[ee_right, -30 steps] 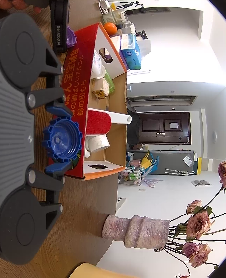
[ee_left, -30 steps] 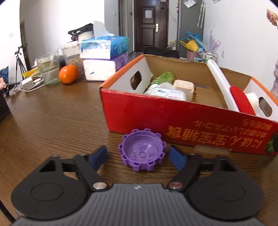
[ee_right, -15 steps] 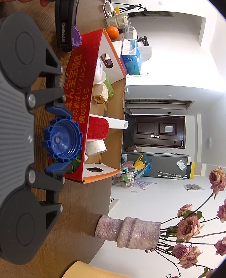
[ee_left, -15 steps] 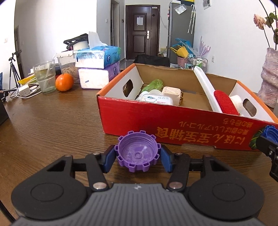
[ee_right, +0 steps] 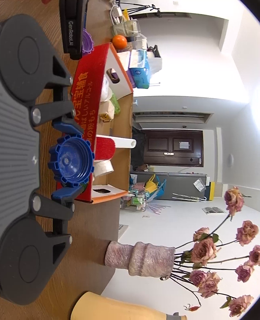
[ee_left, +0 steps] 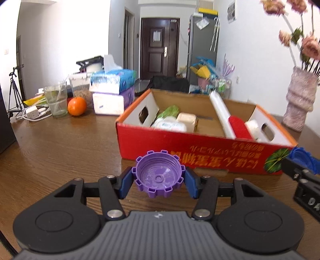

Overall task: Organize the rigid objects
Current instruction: 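Lift the purple and blue caps with both grippers over the red box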

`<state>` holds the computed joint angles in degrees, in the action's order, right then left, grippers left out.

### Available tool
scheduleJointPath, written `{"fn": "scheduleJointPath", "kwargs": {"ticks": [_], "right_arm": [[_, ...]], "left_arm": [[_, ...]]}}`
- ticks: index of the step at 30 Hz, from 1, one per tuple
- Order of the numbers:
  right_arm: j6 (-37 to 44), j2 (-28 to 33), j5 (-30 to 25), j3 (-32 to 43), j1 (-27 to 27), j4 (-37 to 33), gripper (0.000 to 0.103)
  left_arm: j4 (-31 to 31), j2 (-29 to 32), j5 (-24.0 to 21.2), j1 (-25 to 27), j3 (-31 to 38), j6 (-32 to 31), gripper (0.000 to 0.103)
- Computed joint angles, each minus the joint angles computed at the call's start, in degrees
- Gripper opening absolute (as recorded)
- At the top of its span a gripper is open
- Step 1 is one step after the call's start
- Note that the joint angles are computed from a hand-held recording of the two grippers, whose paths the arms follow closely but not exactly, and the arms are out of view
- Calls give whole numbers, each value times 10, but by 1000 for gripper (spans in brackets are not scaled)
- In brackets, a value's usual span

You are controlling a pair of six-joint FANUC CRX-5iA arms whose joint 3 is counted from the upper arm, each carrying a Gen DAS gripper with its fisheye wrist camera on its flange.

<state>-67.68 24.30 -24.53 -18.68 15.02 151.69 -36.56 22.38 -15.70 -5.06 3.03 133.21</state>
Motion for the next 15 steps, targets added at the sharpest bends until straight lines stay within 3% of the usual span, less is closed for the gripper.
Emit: {"fn": "scheduleJointPath", "kwargs": {"ticks": [3, 8, 11, 15], "right_arm": [[-3, -7, -16, -8, 4, -3, 53], [-24, -13, -28, -8, 8, 4, 53], [-30, -11, -39, -3, 13, -1, 53], [-26, 2, -53, 11, 22, -26, 53]], "left_arm": [[-29, -16, 12, -5, -8, 35, 55], [-31, -31, 35, -2, -15, 38, 55], [-74, -32, 27, -11, 1, 82, 55], [-84, -24, 23, -11, 21, 101, 55]]}}
